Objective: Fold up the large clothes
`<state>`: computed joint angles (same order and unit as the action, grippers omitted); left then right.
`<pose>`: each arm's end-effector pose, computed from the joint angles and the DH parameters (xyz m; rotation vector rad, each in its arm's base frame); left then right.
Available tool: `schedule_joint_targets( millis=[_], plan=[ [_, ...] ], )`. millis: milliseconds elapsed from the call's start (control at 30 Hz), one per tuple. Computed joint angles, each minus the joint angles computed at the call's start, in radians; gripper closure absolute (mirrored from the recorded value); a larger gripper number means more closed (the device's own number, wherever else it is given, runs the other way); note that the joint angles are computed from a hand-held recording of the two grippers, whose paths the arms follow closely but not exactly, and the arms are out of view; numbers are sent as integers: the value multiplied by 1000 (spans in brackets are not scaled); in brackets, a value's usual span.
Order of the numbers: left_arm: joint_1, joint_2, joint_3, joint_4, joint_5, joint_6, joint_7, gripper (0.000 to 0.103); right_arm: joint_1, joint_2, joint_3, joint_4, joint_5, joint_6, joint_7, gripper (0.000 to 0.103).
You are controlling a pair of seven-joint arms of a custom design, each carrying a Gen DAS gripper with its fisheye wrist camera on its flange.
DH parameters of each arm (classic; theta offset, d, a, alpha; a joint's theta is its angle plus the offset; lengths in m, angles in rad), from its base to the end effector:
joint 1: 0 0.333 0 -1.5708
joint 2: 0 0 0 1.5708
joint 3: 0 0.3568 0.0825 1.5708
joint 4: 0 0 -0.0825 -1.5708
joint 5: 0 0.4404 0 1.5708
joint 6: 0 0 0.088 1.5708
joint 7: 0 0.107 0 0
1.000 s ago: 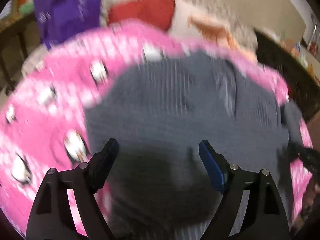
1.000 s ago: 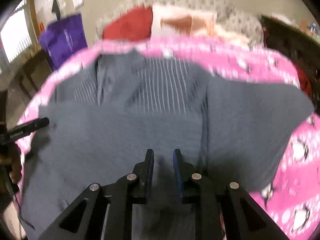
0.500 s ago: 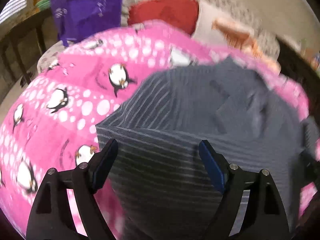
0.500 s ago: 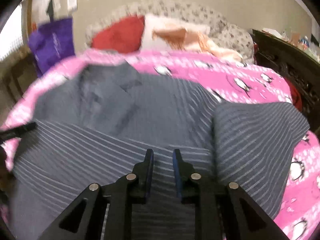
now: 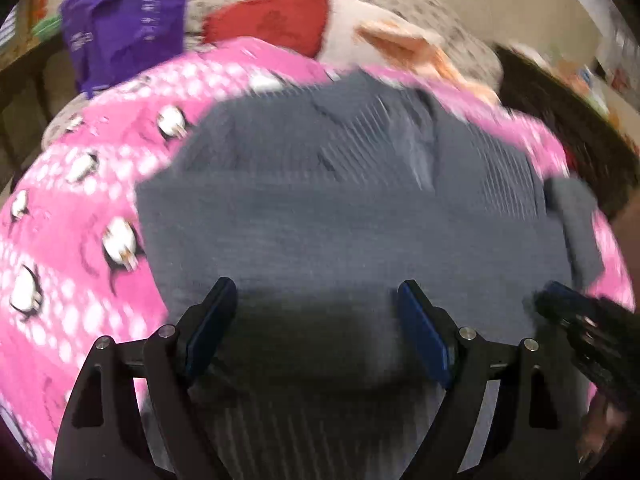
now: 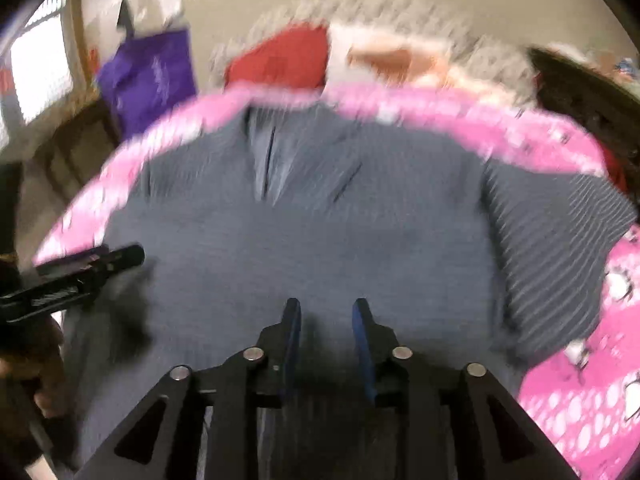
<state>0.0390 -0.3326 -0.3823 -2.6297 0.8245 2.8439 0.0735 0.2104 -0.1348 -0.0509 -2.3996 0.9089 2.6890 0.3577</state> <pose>0.4276 -0.1925 0.3924 -2.1469 1.4206 -0.6795 0.5386 0.0605 0.4082 -2.2131 1.1372 -0.2943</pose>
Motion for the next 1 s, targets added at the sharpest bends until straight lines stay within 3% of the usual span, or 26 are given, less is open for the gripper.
schedule_joint_targets(
  millis=[67,133,200,300,367,433,467,567,767,1000],
  plan=[
    [10,30,-37,7,67,-18,-19,19,-17,23,1,-13,-48,-13,67,77],
    [-1,28,-27,9,97,-15,-37,18,-17,-16,7,-53,0,79,63,77],
    [-20,42,-8,15,91,-22,-26,17,15,-52,-40,-83,108,87,-43,74],
    [-29,46,18,9,100,16,-26,12,-4,-16,-29,-105,150,116,-159,61],
    [-25,50,21,9,110,29,-33,11,-1,7,-92,-64,217,-14,-178,59],
    [-14,54,23,6,128,47,-45,11,-42,18,-67,-50,226,-48,-158,59],
    [-16,54,24,6,124,45,-42,11,-45,18,-49,-53,231,-19,-167,59],
    [-36,69,23,24,96,2,-10,9,-40,22,-14,-56,247,51,-188,57],
    [-76,93,36,54,89,-76,8,7,-62,6,-27,-67,248,-11,-186,57],
    [-113,100,50,71,102,-145,8,7,-70,-14,-23,-84,225,-5,-174,54]
  ],
)
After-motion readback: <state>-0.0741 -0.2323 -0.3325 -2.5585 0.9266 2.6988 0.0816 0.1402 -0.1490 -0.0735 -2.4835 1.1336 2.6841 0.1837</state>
